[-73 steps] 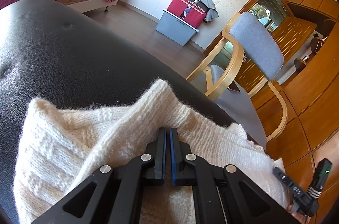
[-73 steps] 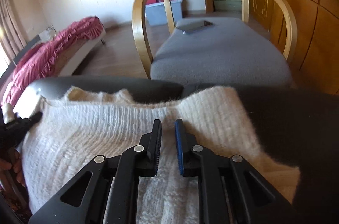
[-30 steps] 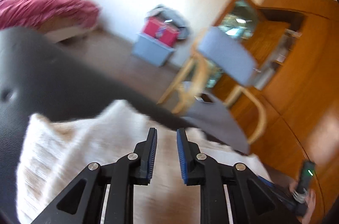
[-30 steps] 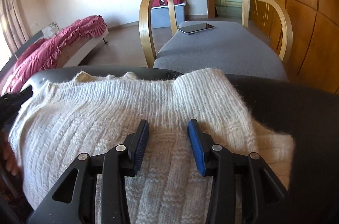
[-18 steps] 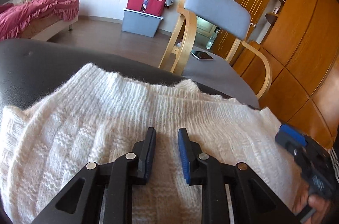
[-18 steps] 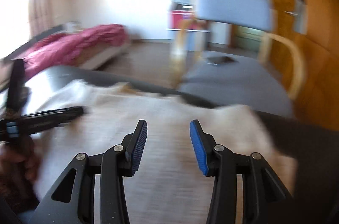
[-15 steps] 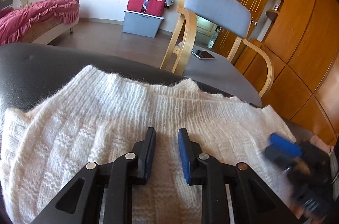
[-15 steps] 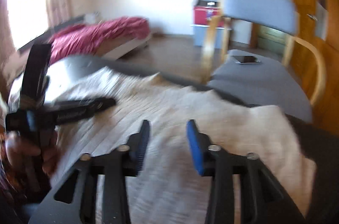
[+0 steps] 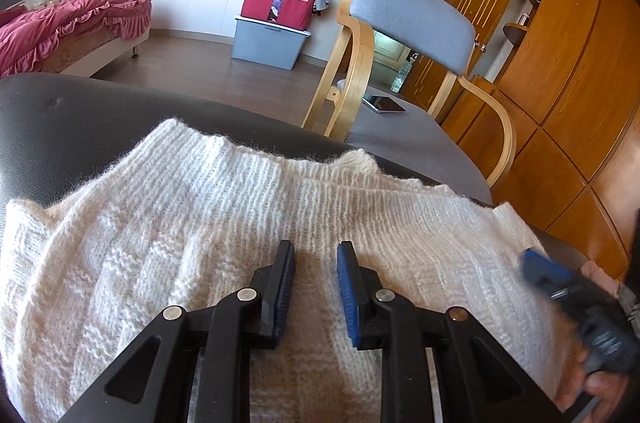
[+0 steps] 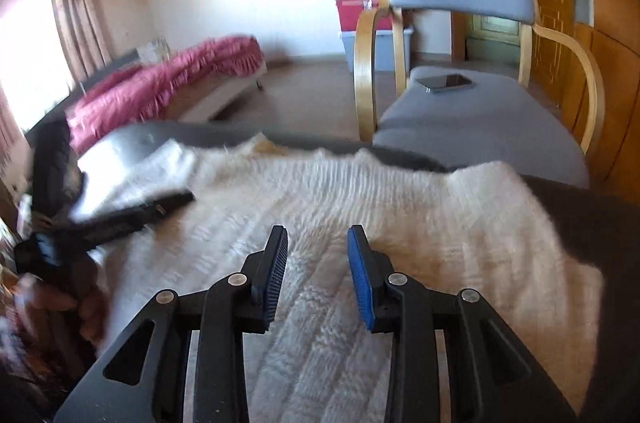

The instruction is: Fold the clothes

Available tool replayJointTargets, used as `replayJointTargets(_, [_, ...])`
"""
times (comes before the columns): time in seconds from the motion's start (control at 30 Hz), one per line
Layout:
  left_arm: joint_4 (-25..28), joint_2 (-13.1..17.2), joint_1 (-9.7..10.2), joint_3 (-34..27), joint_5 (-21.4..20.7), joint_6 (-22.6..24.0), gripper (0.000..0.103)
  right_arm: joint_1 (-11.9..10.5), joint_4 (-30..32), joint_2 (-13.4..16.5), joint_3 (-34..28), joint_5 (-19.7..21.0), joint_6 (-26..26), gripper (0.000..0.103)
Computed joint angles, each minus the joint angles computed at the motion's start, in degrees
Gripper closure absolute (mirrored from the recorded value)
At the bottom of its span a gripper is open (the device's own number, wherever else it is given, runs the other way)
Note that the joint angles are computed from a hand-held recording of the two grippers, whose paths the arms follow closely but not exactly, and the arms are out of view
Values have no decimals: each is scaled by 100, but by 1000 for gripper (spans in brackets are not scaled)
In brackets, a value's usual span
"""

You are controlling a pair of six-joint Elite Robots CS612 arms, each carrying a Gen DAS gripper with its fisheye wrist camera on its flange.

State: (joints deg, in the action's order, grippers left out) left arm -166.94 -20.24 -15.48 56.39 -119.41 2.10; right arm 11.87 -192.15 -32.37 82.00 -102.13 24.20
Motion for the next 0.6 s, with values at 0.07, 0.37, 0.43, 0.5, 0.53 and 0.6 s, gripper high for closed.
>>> replayJointTargets(0.07, [15, 10, 7, -18, -38, -16, 81, 70, -377, -119, 238, -466, -67, 70])
replayJointTargets(0.37, [37, 39, 29, -66, -136, -57, 81, -153, 8, -439, 1160, -550, 1212, 80])
replayJointTargets(0.43, [84, 83, 62, -140, -288, -135, 81, -222, -116, -454, 1275, -421, 1508, 92])
replayJointTargets(0.5, [79, 92, 69, -152, -322, -153, 81, -235, -183, -453, 1295, -358, 1533, 92])
replayJointTargets(0.53, [39, 91, 72, -142, -330, -163, 81, -206, -79, -454, 1254, -448, 1466, 92])
replayJointTargets(0.6, [-284, 80, 94, -62, -372, -299, 81, -136, 150, -469, 1177, -656, 1294, 88])
